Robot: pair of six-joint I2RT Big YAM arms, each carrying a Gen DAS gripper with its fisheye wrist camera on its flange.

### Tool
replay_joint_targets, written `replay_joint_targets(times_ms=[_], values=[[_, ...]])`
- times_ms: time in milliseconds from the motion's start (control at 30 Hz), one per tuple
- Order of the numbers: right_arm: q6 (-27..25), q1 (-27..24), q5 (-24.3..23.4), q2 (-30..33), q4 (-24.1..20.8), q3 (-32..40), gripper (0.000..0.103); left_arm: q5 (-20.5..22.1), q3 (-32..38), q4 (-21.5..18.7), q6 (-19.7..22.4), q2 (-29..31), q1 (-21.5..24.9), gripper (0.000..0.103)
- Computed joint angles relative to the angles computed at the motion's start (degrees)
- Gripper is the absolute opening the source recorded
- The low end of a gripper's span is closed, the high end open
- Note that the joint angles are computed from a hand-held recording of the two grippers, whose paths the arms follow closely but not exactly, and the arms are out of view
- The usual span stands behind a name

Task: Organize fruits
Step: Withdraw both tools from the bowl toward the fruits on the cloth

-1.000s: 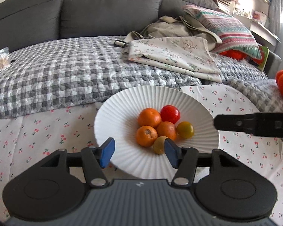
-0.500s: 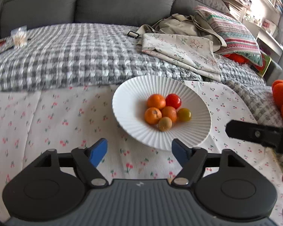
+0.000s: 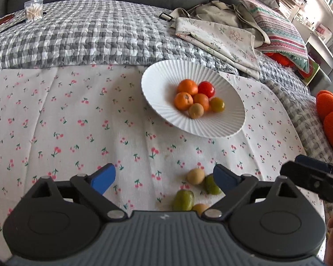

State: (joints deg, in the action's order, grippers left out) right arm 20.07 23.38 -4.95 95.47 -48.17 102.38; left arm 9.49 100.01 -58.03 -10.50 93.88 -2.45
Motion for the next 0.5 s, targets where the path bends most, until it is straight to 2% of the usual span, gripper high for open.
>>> replay_joint_targets(times_ms=[233, 500], values=[[0.3, 0.1, -0.6, -3.2, -0.1, -4.0, 0.098, -0.2, -1.5, -0.4, 2.6, -0.6, -0.5, 0.097], [1.4, 0.1, 0.5, -2.4, -2.6, -3.3, 0.098, 1.5, -2.8, 0.3, 4.1, -0.5, -0.7, 0.097]])
